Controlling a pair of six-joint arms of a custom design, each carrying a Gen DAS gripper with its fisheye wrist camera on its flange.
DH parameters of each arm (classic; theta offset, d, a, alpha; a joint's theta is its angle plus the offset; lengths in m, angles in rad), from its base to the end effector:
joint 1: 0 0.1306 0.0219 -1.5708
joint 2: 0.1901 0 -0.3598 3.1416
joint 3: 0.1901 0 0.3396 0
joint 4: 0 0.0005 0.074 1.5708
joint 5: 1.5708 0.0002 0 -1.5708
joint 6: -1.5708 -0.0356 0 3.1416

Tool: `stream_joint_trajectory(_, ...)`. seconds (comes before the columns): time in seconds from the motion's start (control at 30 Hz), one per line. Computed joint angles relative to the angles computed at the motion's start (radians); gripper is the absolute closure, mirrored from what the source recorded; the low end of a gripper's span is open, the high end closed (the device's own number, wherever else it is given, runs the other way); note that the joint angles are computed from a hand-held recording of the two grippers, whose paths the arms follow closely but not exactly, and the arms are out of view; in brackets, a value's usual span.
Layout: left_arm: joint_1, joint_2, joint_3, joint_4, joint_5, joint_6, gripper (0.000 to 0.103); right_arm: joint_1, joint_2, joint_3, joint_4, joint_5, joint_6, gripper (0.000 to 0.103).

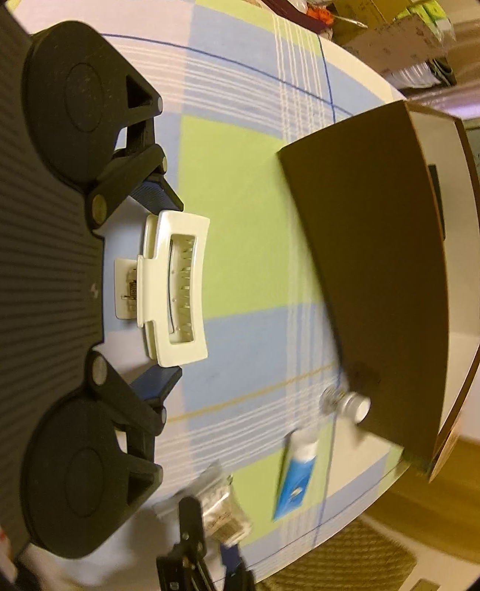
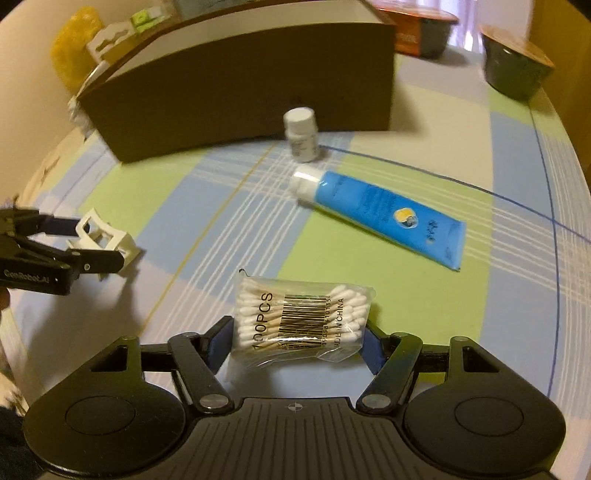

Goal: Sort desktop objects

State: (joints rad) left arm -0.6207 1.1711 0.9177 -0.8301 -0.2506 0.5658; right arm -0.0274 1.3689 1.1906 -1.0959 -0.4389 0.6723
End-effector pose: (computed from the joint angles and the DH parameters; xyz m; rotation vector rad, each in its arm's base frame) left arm 0.2704 -0.1831 0.3014 -0.0100 2.6010 -0.0898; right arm 0.3830 0.0041 0.3285 -0.9357 2.5183 0.4251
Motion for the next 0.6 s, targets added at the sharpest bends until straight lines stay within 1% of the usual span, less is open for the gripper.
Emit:
stream_joint_trajectory(0.07, -0.009, -0.008, -0.003, -0.007, 0.002, 0.008, 0.019, 0.003, -0.008, -0.009, -0.001, 0.006, -0.008, 0.016)
stream_joint_trajectory(0.13, -0.014, -0.011, -0.003, -0.013, 0.001, 0.018, 0.019, 0.004, -0.021, -0.024, 0.015, 0.002, -0.016, 0.012)
stream_joint_trajectory(0.27, -0.014, -0.011, 0.004, -0.008, -0.012, 0.036, 0.014, 0.011, -0.047, -0.05, 0.041, 0.013, -0.029, 0.011)
stream_joint_trajectory(0.47, -0.015, 0.012, 0.015, 0.003, -0.024, 0.038, 0.014, 0.028, -0.059, -0.085, 0.137, 0.041, -0.095, 0.011)
stream_joint_trajectory(0.5, -0.015, 0.02, 0.017, 0.006, -0.026, 0.041, 0.016, 0.033, -0.058, -0.088, 0.145, 0.047, -0.099, 0.011)
stream_joint_trajectory(0.57, -0.017, 0.032, 0.021, 0.012, -0.023, 0.035, 0.019, 0.042, -0.059, -0.097, 0.159, 0.065, -0.097, 0.012)
stream_joint_trajectory(0.6, -0.019, 0.033, 0.022, 0.017, -0.021, 0.026, 0.019, 0.046, -0.062, -0.102, 0.165, 0.075, -0.091, 0.017)
